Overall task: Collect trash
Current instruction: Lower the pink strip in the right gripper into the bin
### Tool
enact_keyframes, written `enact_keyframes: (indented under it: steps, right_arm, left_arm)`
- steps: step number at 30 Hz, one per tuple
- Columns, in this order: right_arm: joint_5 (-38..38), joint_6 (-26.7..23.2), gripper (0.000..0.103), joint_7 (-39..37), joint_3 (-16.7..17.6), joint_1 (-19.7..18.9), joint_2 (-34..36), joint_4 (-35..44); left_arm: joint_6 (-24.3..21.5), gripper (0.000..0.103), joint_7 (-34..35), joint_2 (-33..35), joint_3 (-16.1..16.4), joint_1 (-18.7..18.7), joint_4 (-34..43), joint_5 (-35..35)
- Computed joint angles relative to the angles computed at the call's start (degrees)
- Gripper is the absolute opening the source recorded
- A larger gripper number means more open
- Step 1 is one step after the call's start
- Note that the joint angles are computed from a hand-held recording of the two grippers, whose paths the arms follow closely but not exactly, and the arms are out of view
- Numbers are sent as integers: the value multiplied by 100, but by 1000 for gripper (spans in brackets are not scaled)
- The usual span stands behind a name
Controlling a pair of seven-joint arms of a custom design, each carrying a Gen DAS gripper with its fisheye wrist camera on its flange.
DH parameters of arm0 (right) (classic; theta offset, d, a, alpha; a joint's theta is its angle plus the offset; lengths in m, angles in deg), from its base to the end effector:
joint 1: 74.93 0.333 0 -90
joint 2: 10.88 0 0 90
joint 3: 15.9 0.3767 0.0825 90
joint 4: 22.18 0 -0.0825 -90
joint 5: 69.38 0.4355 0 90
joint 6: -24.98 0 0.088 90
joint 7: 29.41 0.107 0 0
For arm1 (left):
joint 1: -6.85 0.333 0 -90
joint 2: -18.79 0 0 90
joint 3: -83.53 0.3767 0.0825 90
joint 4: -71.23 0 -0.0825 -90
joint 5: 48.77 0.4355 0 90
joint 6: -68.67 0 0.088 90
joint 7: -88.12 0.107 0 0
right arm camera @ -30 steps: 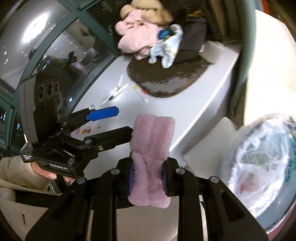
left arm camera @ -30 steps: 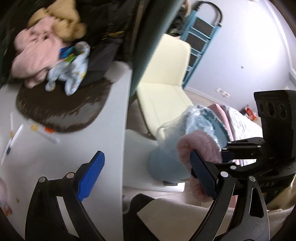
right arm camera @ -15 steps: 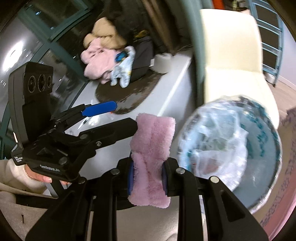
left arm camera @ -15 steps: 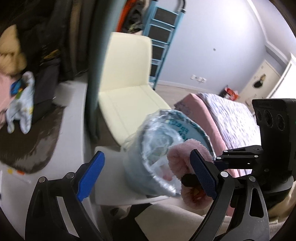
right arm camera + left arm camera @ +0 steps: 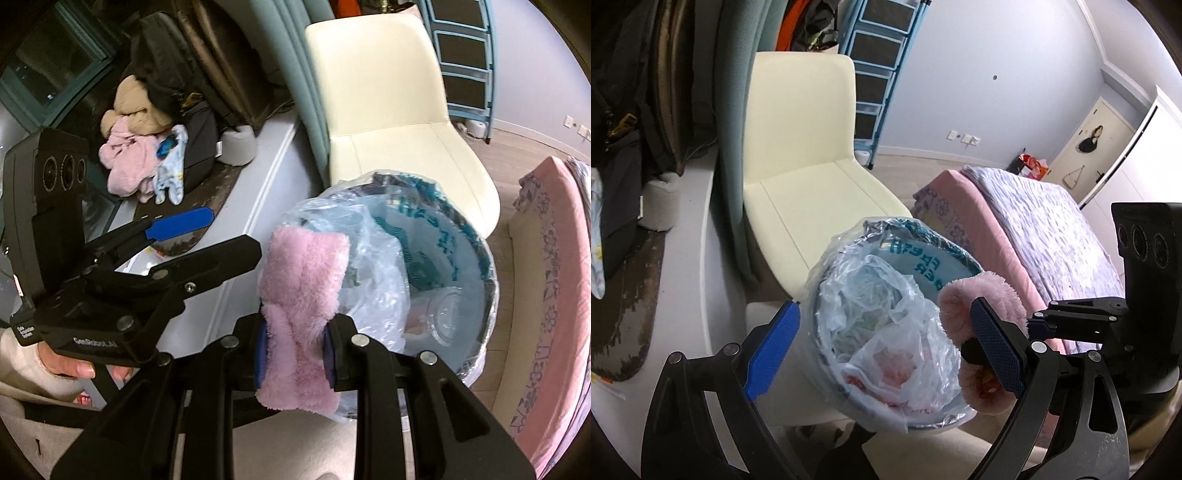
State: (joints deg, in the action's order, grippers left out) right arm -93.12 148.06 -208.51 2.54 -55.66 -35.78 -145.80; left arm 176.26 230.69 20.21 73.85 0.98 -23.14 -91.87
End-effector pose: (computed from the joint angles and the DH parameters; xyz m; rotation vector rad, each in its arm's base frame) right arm 0.3807 0.3105 0.6569 -0.9994 2.3611 -0.4897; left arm 0.6064 -0.2207 0.6796 0.7456 -2.6791 1.0984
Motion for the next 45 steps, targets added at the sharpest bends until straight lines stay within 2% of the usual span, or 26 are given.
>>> enact_keyframes:
  steps: [5,19,30,45]
  right_arm:
    - [-25,-262,24,93,3,-46,-31,1]
    - [123,-522,24,188,-48,-33,-61,-78]
    - [308,-212,24,291,-160,-65,-41,-233]
    - [649,133,24,421,-262,-10,91,-442]
  left_arm:
    - [21,90,-81,67,-55,-53,52,43]
    - [71,90,-91,155,-110,-101,33,207]
    - [237,90,-127,220,-114,-83,-20,626]
    - [191,90,-210,299,-163,-110,-103,951]
